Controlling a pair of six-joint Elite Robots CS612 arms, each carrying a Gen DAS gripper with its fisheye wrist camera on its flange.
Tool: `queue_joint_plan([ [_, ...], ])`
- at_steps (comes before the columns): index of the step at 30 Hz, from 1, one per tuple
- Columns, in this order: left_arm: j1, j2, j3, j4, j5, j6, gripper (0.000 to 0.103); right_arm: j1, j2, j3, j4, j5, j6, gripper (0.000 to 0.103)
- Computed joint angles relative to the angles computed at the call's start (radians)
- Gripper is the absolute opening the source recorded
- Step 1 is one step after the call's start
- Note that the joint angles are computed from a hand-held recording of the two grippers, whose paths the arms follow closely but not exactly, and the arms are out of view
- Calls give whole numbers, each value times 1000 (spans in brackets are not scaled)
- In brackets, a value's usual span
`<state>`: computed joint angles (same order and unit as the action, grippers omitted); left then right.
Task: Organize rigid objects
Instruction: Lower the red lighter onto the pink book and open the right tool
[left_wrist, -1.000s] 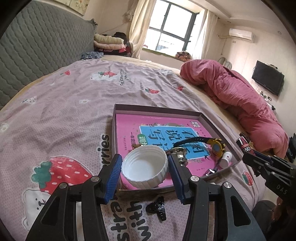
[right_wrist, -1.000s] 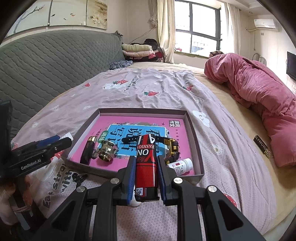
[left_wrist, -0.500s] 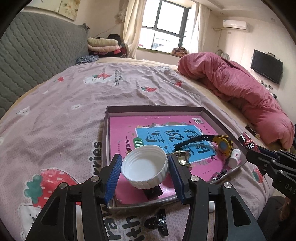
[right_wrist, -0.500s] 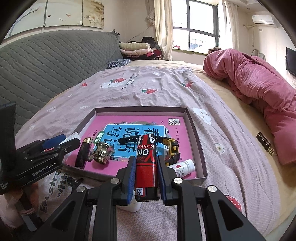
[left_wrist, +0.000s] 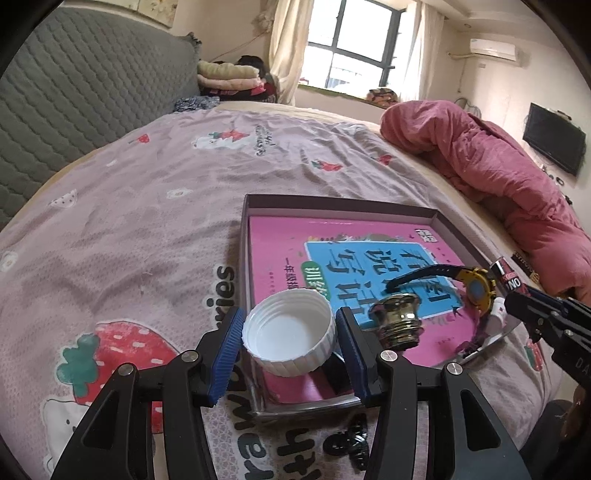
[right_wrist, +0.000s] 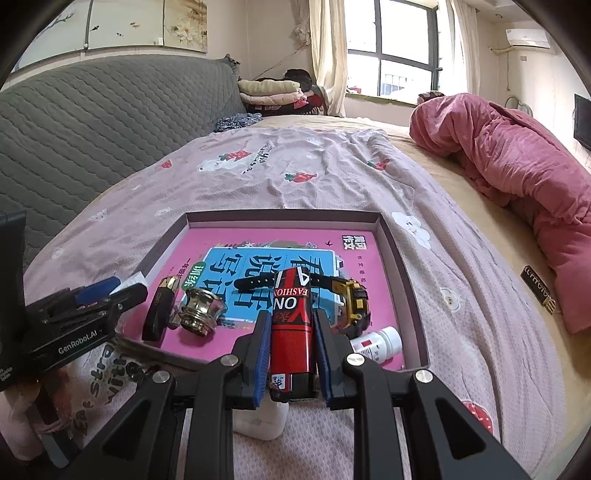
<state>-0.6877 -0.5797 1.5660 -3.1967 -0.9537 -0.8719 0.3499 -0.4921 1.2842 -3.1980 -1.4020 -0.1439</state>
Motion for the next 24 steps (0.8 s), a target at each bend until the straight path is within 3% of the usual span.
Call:
queue_joint_plan([
  [14, 0, 1, 4, -5, -2, 5, 53, 11, 26, -57, 45, -15, 0, 23],
  [20, 11, 5, 26, -116, -55, -45, 53, 12, 28, -61, 54, -16, 10, 23],
  [24, 9, 10, 19, -148, -76, -11, 53, 14, 32, -71, 65, -20, 13, 23],
])
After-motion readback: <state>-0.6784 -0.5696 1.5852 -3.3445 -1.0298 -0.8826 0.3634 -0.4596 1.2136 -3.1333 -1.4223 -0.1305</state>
